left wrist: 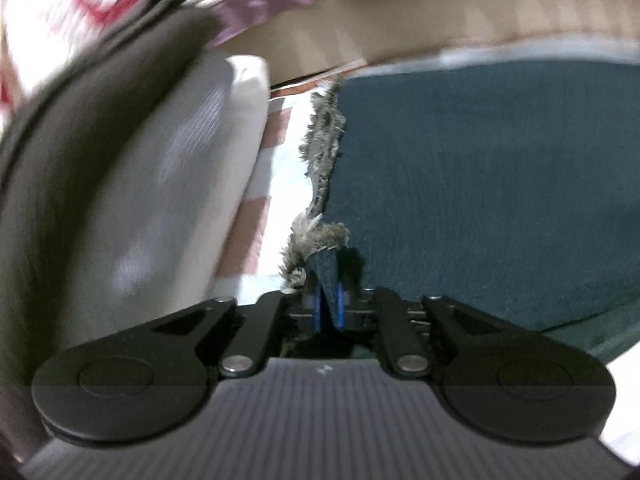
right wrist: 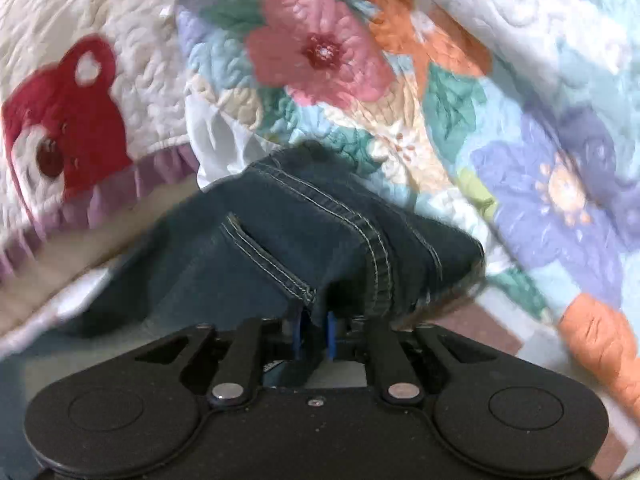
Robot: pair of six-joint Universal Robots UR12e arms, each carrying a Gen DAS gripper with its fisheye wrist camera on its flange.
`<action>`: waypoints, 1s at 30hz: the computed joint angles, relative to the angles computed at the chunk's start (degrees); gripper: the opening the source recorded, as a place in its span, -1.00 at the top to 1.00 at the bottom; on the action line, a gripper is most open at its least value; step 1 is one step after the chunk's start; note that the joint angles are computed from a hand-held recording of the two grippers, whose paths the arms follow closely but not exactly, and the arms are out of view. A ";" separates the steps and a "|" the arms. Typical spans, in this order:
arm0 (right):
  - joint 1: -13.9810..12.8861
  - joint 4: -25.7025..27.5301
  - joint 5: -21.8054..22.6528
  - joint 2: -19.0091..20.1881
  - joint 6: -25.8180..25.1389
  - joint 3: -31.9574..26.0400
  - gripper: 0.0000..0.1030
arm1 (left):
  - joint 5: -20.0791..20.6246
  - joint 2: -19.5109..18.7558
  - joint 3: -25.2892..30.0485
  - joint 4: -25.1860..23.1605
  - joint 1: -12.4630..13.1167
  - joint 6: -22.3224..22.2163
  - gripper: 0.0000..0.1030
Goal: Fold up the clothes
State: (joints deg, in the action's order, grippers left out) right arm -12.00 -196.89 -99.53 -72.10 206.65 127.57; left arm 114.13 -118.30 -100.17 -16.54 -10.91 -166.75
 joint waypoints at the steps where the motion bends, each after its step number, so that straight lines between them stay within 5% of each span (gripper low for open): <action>1: -0.21 -0.79 0.75 -0.23 -0.09 0.39 0.46 | 1.34 0.09 0.92 -2.48 -0.61 3.51 0.68; 3: -0.98 -2.70 2.82 -1.16 2.18 1.70 0.42 | 2.65 0.80 2.36 -7.16 -1.59 10.72 0.56; 5: -2.32 -4.41 5.67 -2.87 1.66 3.55 0.32 | -0.35 2.70 3.17 -9.90 -2.12 13.71 0.45; 8: -8.13 -3.90 18.97 -8.36 -1.90 7.02 0.20 | -6.80 5.75 4.52 -13.51 -2.67 16.24 0.17; 10: -13.12 5.22 30.97 -13.83 -3.19 7.37 0.16 | -11.55 7.19 5.24 -13.63 -3.13 18.25 0.17; 12: -17.44 17.21 42.96 -17.51 -5.08 5.53 -0.05 | -17.61 7.45 4.99 -7.57 -3.86 20.89 0.17; 14: -19.68 29.21 48.32 -20.76 -13.24 2.79 -0.05 | -20.57 5.95 6.45 -4.14 -5.60 21.42 0.17; 16: -18.94 40.53 44.08 -23.50 -21.74 -1.19 -0.05 | -23.75 3.54 9.49 -4.77 -7.60 17.79 0.17; 19: -16.91 48.36 37.28 -24.93 -29.21 -6.18 -0.05 | -28.84 -0.36 14.28 -5.05 -10.54 13.31 0.17; 22: -15.42 57.62 36.84 -25.10 -39.94 -11.66 -0.04 | -34.88 -4.56 18.75 -4.98 -13.76 14.77 0.17; 25: -14.07 67.57 36.34 -25.01 -50.61 -15.85 0.04 | -35.47 -8.12 23.82 -9.56 -17.46 16.83 0.19; 27: -12.43 68.32 32.86 -24.19 -52.13 -16.86 0.02 | -38.33 -9.62 25.80 -10.85 -18.70 18.70 0.18; 30: -10.42 62.56 26.04 -21.49 -49.87 -15.74 0.00 | -38.62 -13.15 30.25 -11.57 -20.36 19.47 0.17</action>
State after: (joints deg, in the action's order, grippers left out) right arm -22.43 -134.33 -73.49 -93.59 156.78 111.83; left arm 75.51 -131.45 -69.91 -28.11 -31.27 -147.28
